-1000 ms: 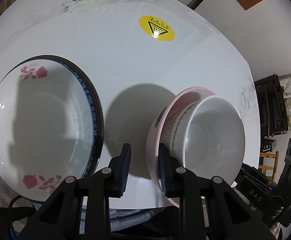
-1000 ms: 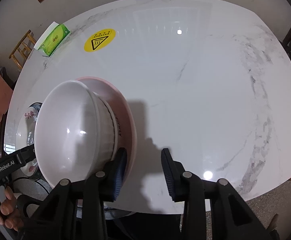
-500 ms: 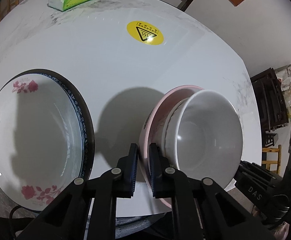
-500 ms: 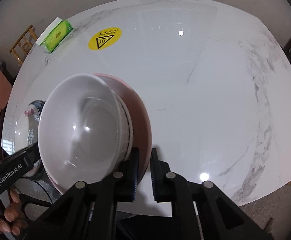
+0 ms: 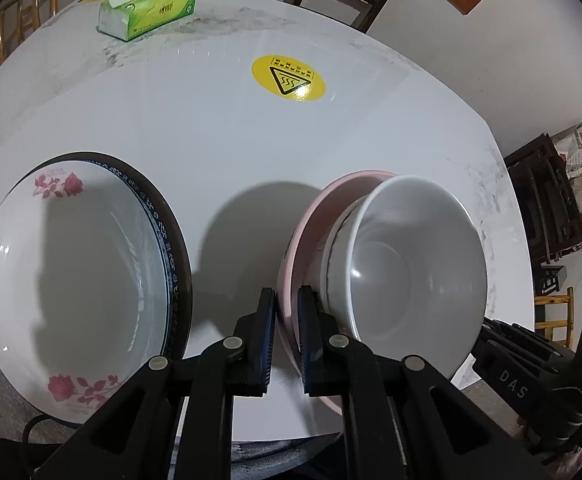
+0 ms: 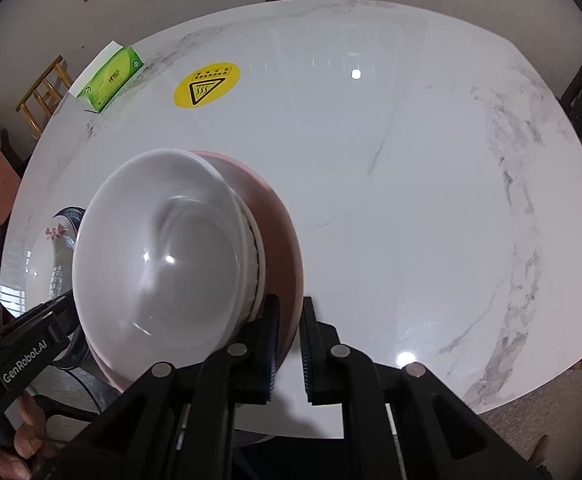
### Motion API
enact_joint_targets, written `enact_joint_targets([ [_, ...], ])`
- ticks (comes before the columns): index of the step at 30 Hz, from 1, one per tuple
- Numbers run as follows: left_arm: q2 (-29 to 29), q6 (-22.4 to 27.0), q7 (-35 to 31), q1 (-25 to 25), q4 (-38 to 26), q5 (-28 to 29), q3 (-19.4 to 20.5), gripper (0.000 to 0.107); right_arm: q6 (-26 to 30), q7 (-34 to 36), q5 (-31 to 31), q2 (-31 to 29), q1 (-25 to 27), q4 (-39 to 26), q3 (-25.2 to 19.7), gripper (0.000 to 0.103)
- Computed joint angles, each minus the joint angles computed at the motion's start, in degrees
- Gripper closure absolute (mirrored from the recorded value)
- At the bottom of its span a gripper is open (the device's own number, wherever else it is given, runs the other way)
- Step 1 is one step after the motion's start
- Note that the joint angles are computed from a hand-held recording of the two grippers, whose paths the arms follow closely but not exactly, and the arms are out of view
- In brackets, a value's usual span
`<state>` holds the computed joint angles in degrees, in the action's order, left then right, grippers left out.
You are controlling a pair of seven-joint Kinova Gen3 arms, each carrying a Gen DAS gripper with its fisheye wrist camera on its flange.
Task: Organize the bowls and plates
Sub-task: 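Lift the nested pink bowl stack and carry it over the plate stack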
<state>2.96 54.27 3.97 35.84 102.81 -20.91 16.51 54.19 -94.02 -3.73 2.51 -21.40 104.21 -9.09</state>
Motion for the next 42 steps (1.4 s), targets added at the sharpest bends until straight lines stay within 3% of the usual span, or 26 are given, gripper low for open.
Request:
enact_joint_targets([
  [19, -0.1, 0.5, -0.6, 0.2, -0.5, -0.2, -0.1, 0.101, 0.6, -0.4, -0.4, -0.2, 0.3, -0.8, 0.2, 0.093],
  [33, -2.5, 4.3, -0.7, -0.6, -1.6, -1.2, 1.0, 0.101, 2.8, -0.5, -0.6, -1.3, -0.6, -3.6, -0.6, 0.093],
  [42, -6.7, 9.4, -0.9, -3.0, -1.6, -1.7, 3.0, 0.101, 4.9, -1.7, 0.0, -1.4, -3.3, -7.0, -2.1, 0.093],
])
